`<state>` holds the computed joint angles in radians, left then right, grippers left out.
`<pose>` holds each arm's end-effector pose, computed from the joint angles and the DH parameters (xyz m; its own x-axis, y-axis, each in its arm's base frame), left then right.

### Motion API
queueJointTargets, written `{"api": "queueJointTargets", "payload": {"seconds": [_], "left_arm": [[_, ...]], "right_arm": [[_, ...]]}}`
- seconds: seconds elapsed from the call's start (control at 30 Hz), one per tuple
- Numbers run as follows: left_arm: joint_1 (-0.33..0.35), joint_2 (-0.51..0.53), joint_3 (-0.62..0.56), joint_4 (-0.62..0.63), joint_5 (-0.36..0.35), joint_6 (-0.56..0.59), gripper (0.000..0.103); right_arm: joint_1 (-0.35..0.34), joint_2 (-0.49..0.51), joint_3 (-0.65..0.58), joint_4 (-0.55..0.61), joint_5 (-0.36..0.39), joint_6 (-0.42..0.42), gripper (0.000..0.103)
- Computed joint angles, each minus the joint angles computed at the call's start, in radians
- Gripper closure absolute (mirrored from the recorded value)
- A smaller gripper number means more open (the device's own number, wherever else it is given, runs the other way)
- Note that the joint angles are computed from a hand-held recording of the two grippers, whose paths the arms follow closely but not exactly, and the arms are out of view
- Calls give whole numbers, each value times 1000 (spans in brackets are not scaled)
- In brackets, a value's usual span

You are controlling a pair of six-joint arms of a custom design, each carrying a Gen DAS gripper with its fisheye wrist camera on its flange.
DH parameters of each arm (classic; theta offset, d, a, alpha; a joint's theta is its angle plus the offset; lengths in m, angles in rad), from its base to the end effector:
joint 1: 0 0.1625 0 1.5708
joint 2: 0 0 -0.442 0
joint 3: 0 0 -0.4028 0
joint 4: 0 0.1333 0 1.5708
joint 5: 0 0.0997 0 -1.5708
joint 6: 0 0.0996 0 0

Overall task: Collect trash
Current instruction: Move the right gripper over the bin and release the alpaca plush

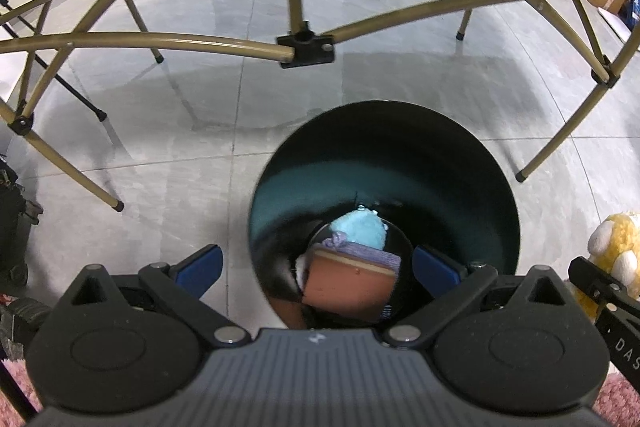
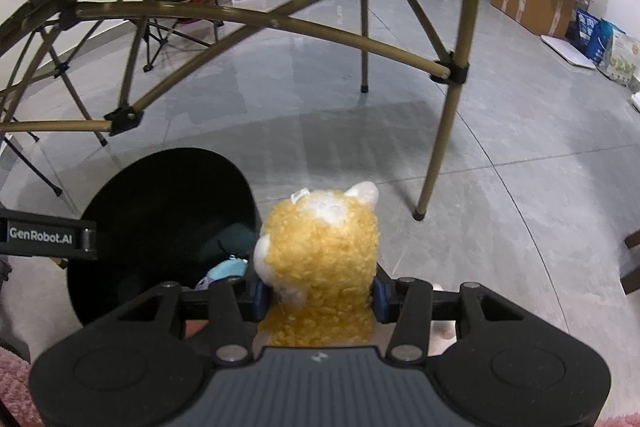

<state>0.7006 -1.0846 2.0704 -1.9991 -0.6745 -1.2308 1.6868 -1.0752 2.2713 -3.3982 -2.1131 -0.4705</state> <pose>-0.2314 -0.4712 0.1119 -0.6405 -0.2677 -0.7198 0.1346 0.8837 -0.4484 0.1379 -0.4757 0.1664 -0.7474 -0.1822 0.6389 -0.4849 0.8069 -0.3372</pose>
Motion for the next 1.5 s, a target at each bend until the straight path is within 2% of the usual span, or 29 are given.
{"api": "queueJointTargets", "payload": {"seconds": [0.77, 1.1, 1.5], "left_arm": [[-24, -195, 111, 142, 72, -169, 0], [-14, -269, 133, 260, 89, -284, 0], [5, -310, 146, 335, 84, -353, 0]], "right_arm": [[141, 105, -85, 73, 46, -12, 57], [175, 168, -146, 139, 39, 10, 57], [194, 224, -200, 224, 22, 54, 57]]}}
